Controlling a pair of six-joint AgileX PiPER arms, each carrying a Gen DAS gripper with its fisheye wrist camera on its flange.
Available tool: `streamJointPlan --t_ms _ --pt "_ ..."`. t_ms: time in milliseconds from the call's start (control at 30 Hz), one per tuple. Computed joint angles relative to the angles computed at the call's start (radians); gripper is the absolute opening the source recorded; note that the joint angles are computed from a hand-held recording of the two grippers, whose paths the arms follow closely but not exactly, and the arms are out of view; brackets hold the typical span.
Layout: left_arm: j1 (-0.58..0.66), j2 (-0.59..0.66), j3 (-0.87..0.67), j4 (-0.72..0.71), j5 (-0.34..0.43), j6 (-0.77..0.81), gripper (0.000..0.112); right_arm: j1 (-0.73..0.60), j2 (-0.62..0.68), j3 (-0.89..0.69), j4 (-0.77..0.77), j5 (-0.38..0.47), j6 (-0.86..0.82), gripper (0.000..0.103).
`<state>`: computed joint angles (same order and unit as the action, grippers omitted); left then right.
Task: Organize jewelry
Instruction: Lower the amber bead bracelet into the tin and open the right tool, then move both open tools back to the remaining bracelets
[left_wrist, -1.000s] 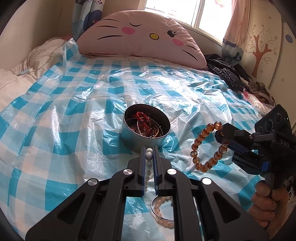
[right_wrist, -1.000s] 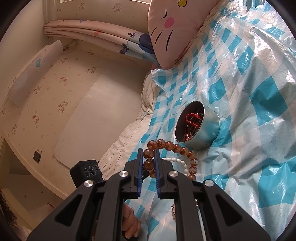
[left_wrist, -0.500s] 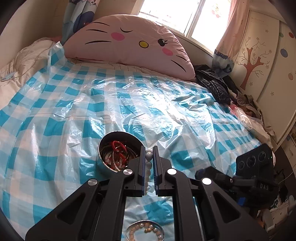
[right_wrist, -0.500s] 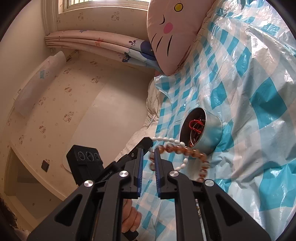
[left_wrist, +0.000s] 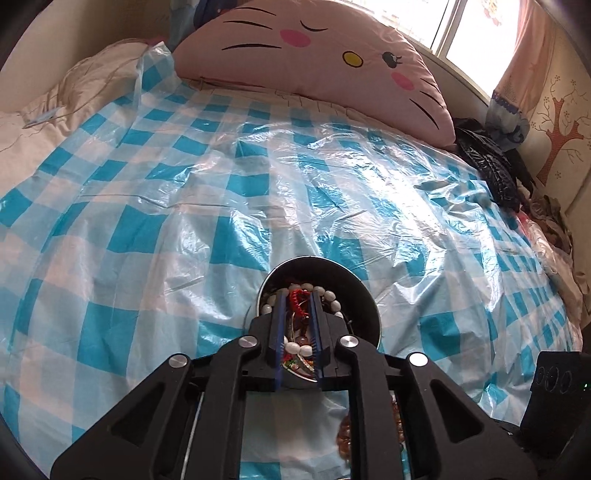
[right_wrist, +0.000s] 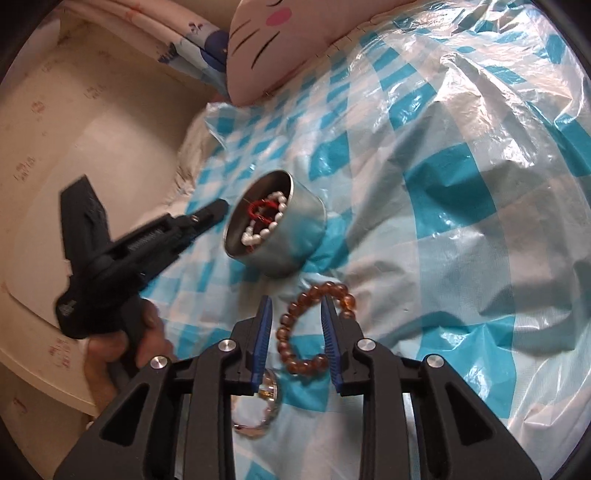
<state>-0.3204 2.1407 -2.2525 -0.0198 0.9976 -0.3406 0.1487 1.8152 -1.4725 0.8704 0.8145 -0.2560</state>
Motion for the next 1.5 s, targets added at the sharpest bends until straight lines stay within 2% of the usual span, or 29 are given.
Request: streamJointPlan --t_ms 33,100,200,233,267,300,467,633,767,833,1000,1167,1233,1333,1500 --pt "0.001 -0.031 0.052 0.008 -0.026 -0.01 0.027 0.03 0.007 -0.02 -0.1 -0.013 0.054 0.033" --pt "0.004 -0.111 0.19 0.022 -0.104 -0.045 0.049 0.09 0.032 -0.072 -0.3 -0.005 0.179 0.034" --pt "0.019 -0.198 0.334 -0.009 -0.179 -0.063 0.052 0.18 0.081 -0.155 -0.542 0.024 0.3 0.035" --pt "0.019 -0.221 0.371 -0.011 -0.192 -0.074 0.052 0.193 0.095 -0.174 -0.57 0.033 0.297 0.033" --pt "0.021 -0.245 0.412 -0.015 -0.209 -0.082 0.052 0.19 0.098 -0.174 -0.558 0.028 0.281 0.027" --pt "0.024 -0.271 0.456 -0.018 -0.229 -0.091 0.053 0.174 0.093 -0.16 -0.505 0.022 0.251 0.012" --pt "0.044 -0.371 0.631 -0.023 -0.314 -0.179 0.059 0.017 0.041 -0.029 -0.013 0.006 -0.005 0.013" --pt "0.069 -0.375 0.657 -0.007 -0.329 -0.226 0.06 -0.074 -0.023 0.104 0.487 0.03 -0.385 0.013" --pt "0.073 -0.37 0.652 0.059 -0.32 -0.295 0.062 -0.096 -0.024 0.121 0.644 0.066 -0.465 0.013" --pt "0.074 -0.373 0.655 0.088 -0.321 -0.324 0.065 -0.102 -0.011 0.098 0.662 0.084 -0.46 0.013" --pt "0.078 -0.377 0.659 0.132 -0.325 -0.363 0.073 -0.073 0.108 -0.1 0.672 0.098 -0.363 0.013" --pt "0.088 -0.374 0.653 0.117 -0.316 -0.349 0.074 -0.026 0.231 -0.276 0.673 0.089 -0.283 0.013" --pt "0.092 -0.373 0.652 0.108 -0.315 -0.346 0.075 -0.01 0.267 -0.342 0.554 0.055 -0.171 0.017" --pt "0.09 -0.367 0.645 0.11 -0.307 -0.339 0.075 0.006 0.233 -0.318 0.281 -0.045 0.018 0.026" --pt "0.072 -0.355 0.626 0.131 -0.289 -0.33 0.076 -0.032 0.12 -0.118 0.237 -0.098 0.022 0.032"
